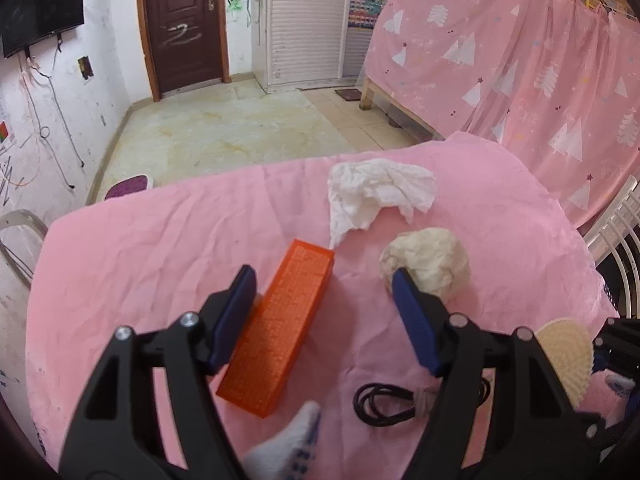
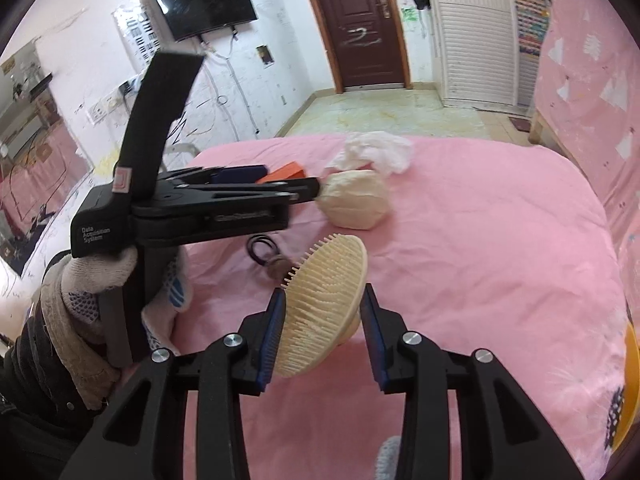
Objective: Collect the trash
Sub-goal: 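Grasp the orange box with the left tool while the right tool grasps the beige round brush, then carry the orange box and brush over the orange bucket and open both tools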
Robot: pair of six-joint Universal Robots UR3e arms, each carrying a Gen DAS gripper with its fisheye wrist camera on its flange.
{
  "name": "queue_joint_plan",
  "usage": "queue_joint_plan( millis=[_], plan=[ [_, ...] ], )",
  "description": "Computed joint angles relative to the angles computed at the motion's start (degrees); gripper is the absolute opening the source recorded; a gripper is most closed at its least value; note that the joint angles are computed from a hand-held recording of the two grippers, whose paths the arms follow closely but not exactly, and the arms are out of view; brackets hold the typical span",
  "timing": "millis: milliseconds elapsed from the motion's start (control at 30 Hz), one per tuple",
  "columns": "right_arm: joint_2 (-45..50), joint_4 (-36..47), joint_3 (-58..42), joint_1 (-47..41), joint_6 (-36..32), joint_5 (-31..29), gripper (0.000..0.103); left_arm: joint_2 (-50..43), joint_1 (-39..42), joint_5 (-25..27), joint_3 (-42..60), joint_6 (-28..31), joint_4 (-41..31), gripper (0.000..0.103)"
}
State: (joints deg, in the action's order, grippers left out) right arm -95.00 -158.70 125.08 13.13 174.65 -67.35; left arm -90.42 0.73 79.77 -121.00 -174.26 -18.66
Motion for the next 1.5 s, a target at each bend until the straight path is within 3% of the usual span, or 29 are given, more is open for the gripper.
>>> queue_joint_plan(
  millis=[100, 233, 267, 400, 567, 800, 933, 1167, 1300, 1500],
  plan=[
    [-5.78, 2.2, 3.79, -5.81, -2.17, 4.17, 0.028, -0.96, -1.52, 1.67, 0.91, -0.37, 0.01, 0.067],
    [-10.86, 5.02, 6.91, -13.02, -5.89, 8.78, 0.028, -0.93, -3.56, 4.98, 1.28, 3.69, -1.65, 0.06],
    [-12.31, 6.02, 7.61, -14.35, -6.58, 9.63, 0.028, -1.14, -3.85, 5.04, 2.0, 5.02, -2.77, 0.056],
    [-12.6, 6.12, 7.74, -16.41, -6.4, 11.18, 0.028, -1.54, -2.3, 1.76, 4.71, 9.46, -9.64, 0.022],
    [-15.23, 7.25, 9.41, -19.2, -6.99, 12.91, 0.028, -1.48, -1.78, 0.74, 3.51, 11.17, -7.95, 0.022],
    [-19.69, 9.28, 11.32, -23.76, -8.36, 15.41, 0.028, 3.05, -4.42, 3.09, 3.3, 7.7, -7.36, 0.022],
    [-25.14, 14.53, 12.67, -29.45, -11.64, 18.41, 0.028, 4.17, -7.76, 5.11, 6.23, 4.71, -8.21, 0.022],
    [-34.41, 27.38, 14.14, -40.78, -20.23, 23.13, 0.028, -1.05, -17.74, 9.48, 15.6, -1.19, -10.5, 0.022],
    [-40.88, 39.73, 13.61, -49.94, -28.26, 26.44, 0.028, -5.82, -23.42, 10.69, 21.74, -3.41, -11.87, 0.022],
    [-49.61, 68.53, 9.91, -68.72, -49.23, 30.49, 0.028, -13.91, -31.28, 11.61, 32.96, -6.69, -14.65, 0.022]
  ],
)
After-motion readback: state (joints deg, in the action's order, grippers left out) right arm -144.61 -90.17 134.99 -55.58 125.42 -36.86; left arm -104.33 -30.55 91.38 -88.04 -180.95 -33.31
